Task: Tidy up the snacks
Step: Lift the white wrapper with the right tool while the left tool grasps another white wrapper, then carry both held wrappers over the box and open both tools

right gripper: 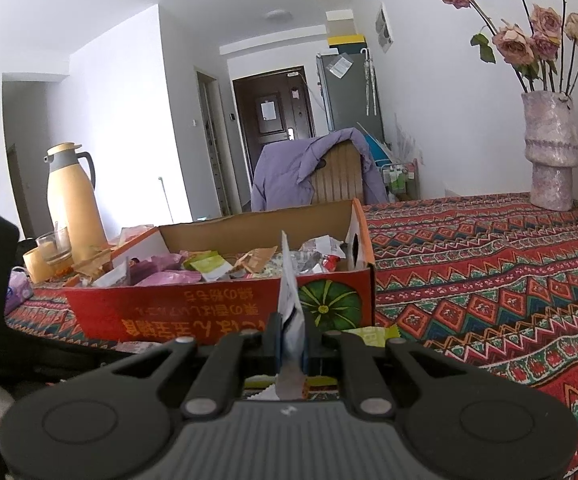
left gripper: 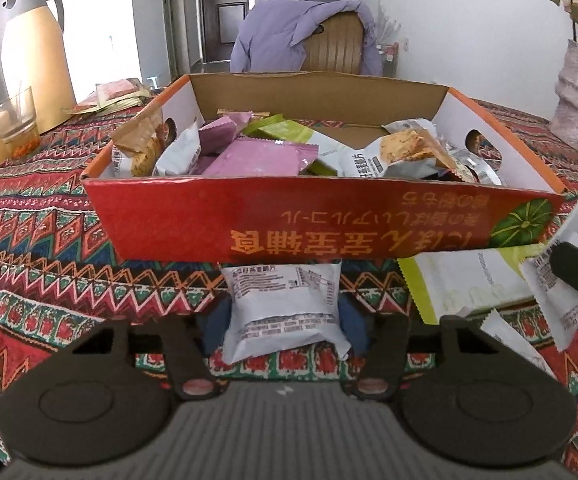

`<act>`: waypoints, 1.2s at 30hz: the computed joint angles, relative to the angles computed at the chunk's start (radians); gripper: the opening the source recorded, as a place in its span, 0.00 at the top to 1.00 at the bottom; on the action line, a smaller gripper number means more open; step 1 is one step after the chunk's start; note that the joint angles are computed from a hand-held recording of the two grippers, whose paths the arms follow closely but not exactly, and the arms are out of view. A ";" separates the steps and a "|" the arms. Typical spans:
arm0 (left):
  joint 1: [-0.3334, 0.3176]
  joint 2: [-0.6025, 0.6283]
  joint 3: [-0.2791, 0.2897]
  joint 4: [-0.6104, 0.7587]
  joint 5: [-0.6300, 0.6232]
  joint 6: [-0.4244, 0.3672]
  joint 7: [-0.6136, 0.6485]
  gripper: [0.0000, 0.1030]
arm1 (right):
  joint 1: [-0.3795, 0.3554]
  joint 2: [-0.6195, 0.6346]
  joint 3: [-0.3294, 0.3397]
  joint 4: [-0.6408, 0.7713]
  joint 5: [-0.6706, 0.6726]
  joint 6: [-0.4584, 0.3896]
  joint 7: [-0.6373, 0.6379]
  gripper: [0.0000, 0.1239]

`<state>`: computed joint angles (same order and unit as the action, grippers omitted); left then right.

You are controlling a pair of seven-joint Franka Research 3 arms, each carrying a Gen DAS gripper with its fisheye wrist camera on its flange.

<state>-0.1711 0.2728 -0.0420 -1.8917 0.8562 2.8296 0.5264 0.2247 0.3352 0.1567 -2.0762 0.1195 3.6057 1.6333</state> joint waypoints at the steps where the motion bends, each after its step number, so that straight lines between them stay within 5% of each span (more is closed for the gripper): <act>1: -0.003 -0.005 0.004 -0.005 0.011 -0.002 -0.006 0.45 | -0.001 0.001 0.001 0.000 -0.003 0.003 0.000 0.93; 8: 0.016 -0.062 0.010 -0.080 0.059 0.061 -0.040 0.46 | -0.021 0.005 0.018 -0.009 -0.056 0.041 0.020 0.93; 18: 0.068 -0.180 0.002 -0.149 0.297 0.171 -0.223 0.46 | 0.000 -0.033 0.005 0.003 -0.073 0.042 0.017 0.93; 27: 0.085 -0.117 -0.016 0.041 0.478 0.155 -0.380 0.46 | 0.028 0.054 -0.003 0.234 -0.028 -0.105 -0.063 0.93; 36: 0.023 0.061 0.033 0.276 0.375 0.041 -0.269 0.46 | 0.252 0.219 -0.253 0.535 0.193 -0.296 -0.177 0.93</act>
